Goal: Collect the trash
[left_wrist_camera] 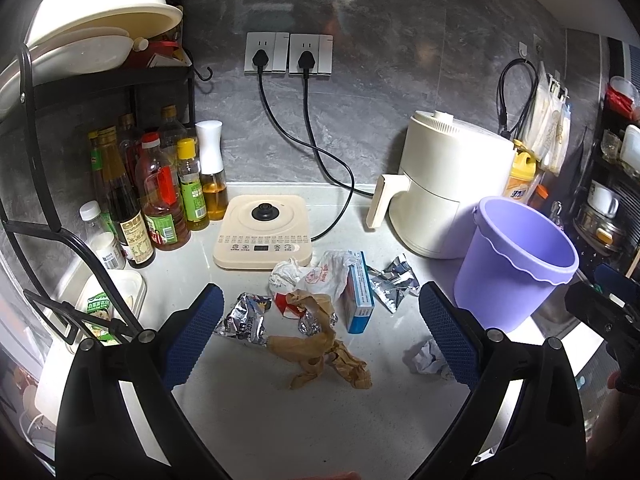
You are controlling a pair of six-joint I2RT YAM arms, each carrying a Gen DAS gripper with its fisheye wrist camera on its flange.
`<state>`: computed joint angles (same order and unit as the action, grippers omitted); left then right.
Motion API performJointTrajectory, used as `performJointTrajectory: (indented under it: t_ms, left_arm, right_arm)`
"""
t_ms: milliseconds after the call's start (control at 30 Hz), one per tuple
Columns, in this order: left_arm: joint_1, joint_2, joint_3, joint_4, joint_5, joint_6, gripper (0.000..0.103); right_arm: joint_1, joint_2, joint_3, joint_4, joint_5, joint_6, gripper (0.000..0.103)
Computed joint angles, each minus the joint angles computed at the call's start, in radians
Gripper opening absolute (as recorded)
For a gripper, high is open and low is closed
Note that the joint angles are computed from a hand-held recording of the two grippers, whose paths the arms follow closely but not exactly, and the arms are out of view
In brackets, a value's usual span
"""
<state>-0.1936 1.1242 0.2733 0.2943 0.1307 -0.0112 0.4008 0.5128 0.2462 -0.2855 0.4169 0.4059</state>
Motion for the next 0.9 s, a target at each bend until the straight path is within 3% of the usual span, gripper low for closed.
performJointTrajectory:
  t_ms: [633, 900]
  left_arm:
    - [-0.016, 0.014, -0.006, 0.016, -0.005, -0.01, 0.097]
    - [0.021, 0.022, 0.009, 0.001, 0.041, 0.028, 0.097]
  right_arm:
    - [-0.007, -0.003, 0.001, 0.004, -0.015, -0.008, 0.095]
    - [-0.021, 0.04, 0.008, 0.042, -0.017, -0.004, 0.095]
